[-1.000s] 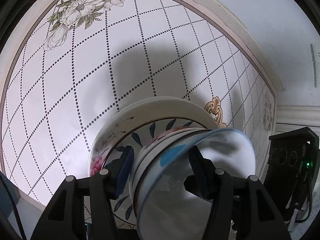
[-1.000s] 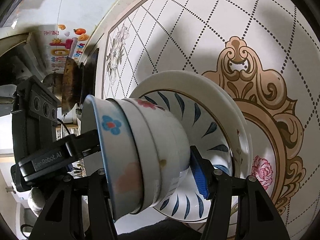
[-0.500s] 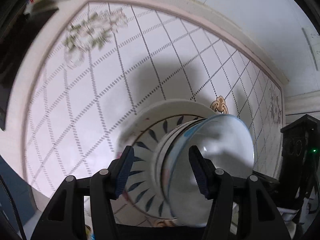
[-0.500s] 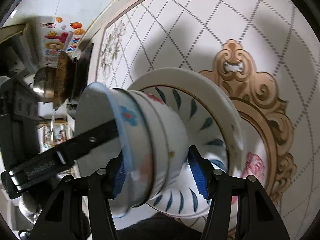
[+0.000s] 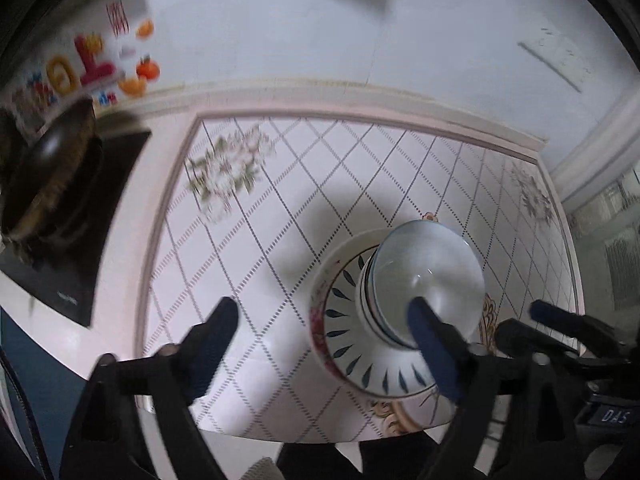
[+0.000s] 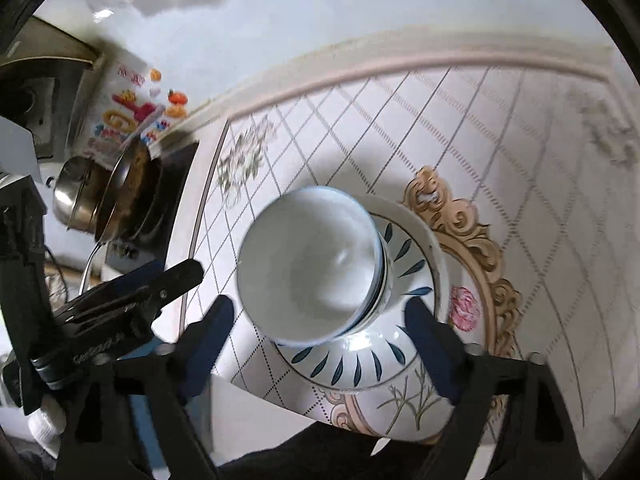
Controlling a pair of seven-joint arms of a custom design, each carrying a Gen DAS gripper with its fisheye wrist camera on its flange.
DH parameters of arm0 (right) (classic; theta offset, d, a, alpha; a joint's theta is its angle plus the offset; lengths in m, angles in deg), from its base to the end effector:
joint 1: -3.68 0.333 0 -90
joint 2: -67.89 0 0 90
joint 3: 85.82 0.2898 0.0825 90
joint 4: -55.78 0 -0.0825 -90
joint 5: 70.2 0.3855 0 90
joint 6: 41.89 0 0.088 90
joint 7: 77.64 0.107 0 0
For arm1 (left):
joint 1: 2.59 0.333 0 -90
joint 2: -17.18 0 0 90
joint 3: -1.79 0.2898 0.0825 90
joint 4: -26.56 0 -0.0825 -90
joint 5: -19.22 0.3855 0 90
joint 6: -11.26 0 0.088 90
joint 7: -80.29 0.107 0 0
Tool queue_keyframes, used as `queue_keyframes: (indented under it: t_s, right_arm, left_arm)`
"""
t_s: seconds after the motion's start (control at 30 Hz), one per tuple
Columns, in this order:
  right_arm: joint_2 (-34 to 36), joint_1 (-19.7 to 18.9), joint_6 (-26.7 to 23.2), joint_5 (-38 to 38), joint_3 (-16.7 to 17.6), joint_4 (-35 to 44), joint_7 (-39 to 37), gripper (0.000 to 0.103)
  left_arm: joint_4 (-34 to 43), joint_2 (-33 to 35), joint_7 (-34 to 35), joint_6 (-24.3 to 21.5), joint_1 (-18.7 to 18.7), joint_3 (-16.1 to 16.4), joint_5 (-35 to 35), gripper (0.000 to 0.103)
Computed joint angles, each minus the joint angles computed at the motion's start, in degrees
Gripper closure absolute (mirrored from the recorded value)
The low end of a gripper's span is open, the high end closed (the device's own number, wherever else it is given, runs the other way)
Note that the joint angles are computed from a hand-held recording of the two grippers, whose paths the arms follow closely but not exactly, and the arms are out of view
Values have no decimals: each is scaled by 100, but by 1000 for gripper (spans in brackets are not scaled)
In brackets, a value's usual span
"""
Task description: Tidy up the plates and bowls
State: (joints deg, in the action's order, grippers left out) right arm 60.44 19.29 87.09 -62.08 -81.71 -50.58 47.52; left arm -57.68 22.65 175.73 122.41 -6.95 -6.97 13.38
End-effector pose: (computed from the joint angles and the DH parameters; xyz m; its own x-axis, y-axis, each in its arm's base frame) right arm 0.5324 0.1973 0.6044 -0.2290 -0.8911 -0.3918 -0.8691 0.3684 -0.3299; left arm 0.5990 -0.1418 0.6317 -0.3112 -0.9469 0.0811 -0.8903 0.2606 -0.3735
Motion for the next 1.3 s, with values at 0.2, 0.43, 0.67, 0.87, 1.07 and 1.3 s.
queue_keyframes:
  t_s: [0.2, 0.43, 0.67, 0.87, 1.07, 1.3]
  right_arm:
    - [-618, 43, -433, -1653, 516, -50, 1429, 7]
    - [-1227, 172, -1045, -2549, 871, -7, 2061, 5]
    - [-1896, 251, -1307, -2787, 1139, -156, 2261, 3]
    - [-2554, 298, -1720, -2834, 1475, -259, 2270, 2]
    - [-3055, 325, -2286, -2801, 1897, -159, 2372, 2]
    - [-3339, 308, -2650, -2703, 2170, -41, 2375, 1]
  left_arm:
    - [-633, -771, 552, 293, 74, 70, -264, 6]
    - [-1227, -1612, 752, 478, 48, 213, -654, 5]
    - [-2062, -2744, 687, 820, 0, 338, -673, 5]
    - [-2745, -3770, 481, 783, -52, 427, -550, 5]
    - [-3170, -4570, 359, 530, -130, 538, -455, 5]
    - [-3380, -5105, 301, 385, -172, 610, -359, 5]
